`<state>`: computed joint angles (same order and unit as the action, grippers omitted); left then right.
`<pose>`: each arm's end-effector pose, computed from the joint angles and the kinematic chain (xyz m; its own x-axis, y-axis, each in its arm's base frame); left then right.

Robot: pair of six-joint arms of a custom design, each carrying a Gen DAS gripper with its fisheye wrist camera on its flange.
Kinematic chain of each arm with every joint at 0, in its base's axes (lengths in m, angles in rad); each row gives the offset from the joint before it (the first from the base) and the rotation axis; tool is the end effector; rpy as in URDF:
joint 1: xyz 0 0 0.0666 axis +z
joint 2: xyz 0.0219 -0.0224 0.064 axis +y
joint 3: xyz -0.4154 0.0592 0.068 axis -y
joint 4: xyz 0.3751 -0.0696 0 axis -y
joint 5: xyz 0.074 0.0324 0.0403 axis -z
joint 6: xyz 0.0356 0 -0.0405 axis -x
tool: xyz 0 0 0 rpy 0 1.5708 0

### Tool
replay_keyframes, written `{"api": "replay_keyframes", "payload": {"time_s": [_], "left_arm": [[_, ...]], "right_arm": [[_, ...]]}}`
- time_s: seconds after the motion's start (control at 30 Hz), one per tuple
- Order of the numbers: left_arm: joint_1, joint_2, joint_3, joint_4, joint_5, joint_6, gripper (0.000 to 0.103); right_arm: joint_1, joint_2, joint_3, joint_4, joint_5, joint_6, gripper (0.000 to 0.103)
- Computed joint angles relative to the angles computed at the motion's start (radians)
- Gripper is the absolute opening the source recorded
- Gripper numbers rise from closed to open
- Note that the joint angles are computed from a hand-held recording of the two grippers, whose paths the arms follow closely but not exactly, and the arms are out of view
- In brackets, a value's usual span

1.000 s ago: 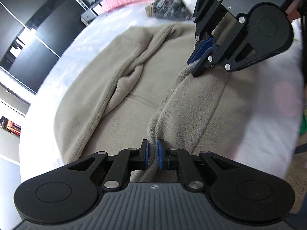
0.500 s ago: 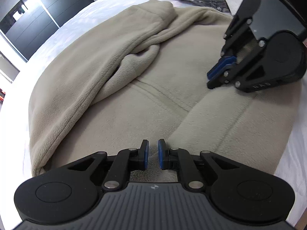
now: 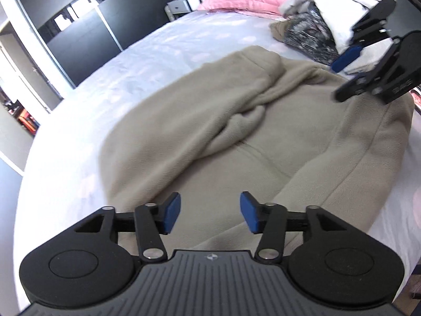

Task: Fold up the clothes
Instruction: 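Lay the hem over the hood with both grippers and release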

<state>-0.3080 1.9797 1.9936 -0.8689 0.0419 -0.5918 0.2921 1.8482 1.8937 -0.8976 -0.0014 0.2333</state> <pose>0.6629 -0.2129 0.4071 -0.4132 0.7163 -0.5623 0.6743 0.6557 0.3398 0.6204 0.1862 0.4459 -0.6345 -0.4322 -0.6408 -0.4477 0.8813 -0.1512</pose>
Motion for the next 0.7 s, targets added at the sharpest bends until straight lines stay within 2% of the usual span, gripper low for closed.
{"api": "replay_keyframes", "payload": {"time_s": [0.1,0.17,0.23,0.43,0.53,0.7], "left_arm": [[0.034,0.011,0.051,-0.066,-0.011,0.041,0.051],[0.064,0.015,0.069,-0.098,0.009,0.088,0.055],[0.094,0.022,0.075,-0.124,0.045,0.152,0.059],[0.154,0.057,0.08,-0.201,0.141,0.356,0.059],[0.16,0.081,0.092,-0.227,0.162,0.39,0.059],[0.153,0.16,0.182,-0.325,0.129,0.407,0.059]], "right_arm": [[-0.03,-0.018,0.003,-0.061,-0.019,-0.002,0.056],[-0.052,-0.043,-0.016,-0.087,-0.028,-0.006,0.06],[-0.075,-0.075,-0.057,-0.084,-0.04,-0.026,0.069],[-0.128,-0.102,-0.14,-0.063,-0.07,-0.133,0.074],[-0.145,-0.084,-0.148,-0.089,-0.094,-0.166,0.075],[-0.161,-0.026,-0.126,-0.128,-0.116,-0.22,0.075]]}}
